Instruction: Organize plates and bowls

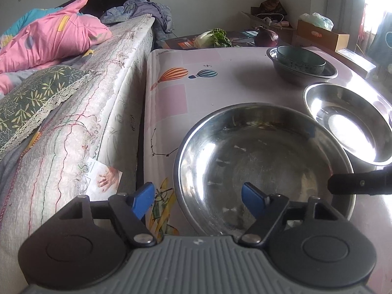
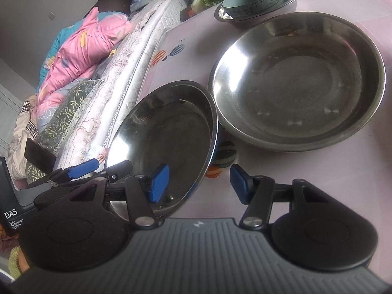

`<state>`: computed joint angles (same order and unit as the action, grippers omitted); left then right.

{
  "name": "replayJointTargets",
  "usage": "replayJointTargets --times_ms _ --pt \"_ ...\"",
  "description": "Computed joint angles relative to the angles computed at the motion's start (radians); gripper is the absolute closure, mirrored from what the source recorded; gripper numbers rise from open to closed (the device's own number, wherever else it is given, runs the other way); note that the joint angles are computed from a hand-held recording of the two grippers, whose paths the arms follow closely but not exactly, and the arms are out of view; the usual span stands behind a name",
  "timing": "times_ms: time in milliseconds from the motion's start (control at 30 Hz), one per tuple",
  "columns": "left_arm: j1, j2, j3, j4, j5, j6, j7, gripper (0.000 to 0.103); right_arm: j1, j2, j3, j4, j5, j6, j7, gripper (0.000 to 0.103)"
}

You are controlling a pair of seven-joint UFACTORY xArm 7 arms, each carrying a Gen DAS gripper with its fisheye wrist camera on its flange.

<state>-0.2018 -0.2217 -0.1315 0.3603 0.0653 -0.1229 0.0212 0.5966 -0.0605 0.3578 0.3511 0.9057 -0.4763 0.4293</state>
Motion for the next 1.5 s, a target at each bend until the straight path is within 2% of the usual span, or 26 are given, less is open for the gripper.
replayJointTargets --times_ms 33,100,133,167,233,300,367,567,733,867,900,967,1067,1200,1333,1500 --pt "-0.085 0.000 0.086 0.003 -0.006 0.017 0.011 0.035 -0.005 0.001 -0.009 0.000 -0.020 0.006 0.012 0.058" --pt "-0.233 -0.010 0.230 0.002 -0.036 0.040 0.050 0.040 -0.011 0.012 -0.021 0.003 -0.067 0.008 0.036 0.072" --pt "-0.283 -0.019 0.272 0.001 -0.075 0.052 0.086 0.043 -0.014 0.007 -0.027 -0.004 -0.091 0.012 0.051 0.076" --pt "-0.291 -0.027 0.281 -0.004 -0.071 0.056 0.088 0.043 -0.017 0.000 -0.025 -0.005 -0.086 0.023 0.040 0.081" --pt "-0.270 -0.043 0.255 -0.015 -0.085 0.062 0.107 0.043 -0.023 -0.001 -0.009 0.004 -0.043 0.034 -0.011 0.084" --pt "-0.336 -0.070 0.321 -0.021 -0.122 0.092 0.158 0.043 -0.024 -0.013 -0.005 -0.004 -0.041 0.045 -0.019 0.088" --pt "-0.394 -0.106 0.381 -0.029 -0.164 0.130 0.213 0.043 -0.025 -0.033 -0.012 -0.026 -0.087 0.057 0.019 0.088" --pt "-0.422 -0.220 0.418 -0.070 -0.243 0.239 0.337 0.044 -0.052 -0.134 0.014 -0.090 -0.187 0.151 0.084 0.088" --pt "-0.436 -0.333 0.458 -0.103 -0.326 0.361 0.438 0.043 0.066 -0.221 -0.129 -0.167 -0.365 0.202 0.234 0.088" --pt "-0.419 -0.372 0.454 -0.117 -0.385 0.398 0.488 0.041 0.094 -0.270 -0.151 -0.213 -0.421 0.194 0.303 0.086" --pt "-0.414 -0.372 0.447 -0.118 -0.399 0.394 0.496 0.040 0.085 -0.276 -0.140 -0.220 -0.427 0.187 0.316 0.086" --pt "-0.408 -0.353 0.431 -0.113 -0.431 0.368 0.507 0.034 0.019 -0.283 -0.063 -0.222 -0.410 0.186 0.328 0.085" --pt "-0.404 -0.316 0.408 -0.098 -0.477 0.331 0.527 0.034 -0.037 -0.271 -0.014 -0.218 -0.417 0.175 0.360 0.083" --pt "-0.410 -0.253 0.381 -0.079 -0.528 0.247 0.545 0.033 -0.161 -0.257 0.113 -0.208 -0.399 0.162 0.379 0.083" --pt "-0.472 -0.204 0.429 -0.048 -0.579 0.215 0.570 0.033 -0.318 -0.237 0.278 -0.188 -0.369 0.152 0.380 0.083" --pt "-0.518 -0.223 0.472 -0.034 -0.654 0.257 0.635 0.034 -0.424 -0.241 0.390 -0.169 -0.370 0.168 0.385 0.083"
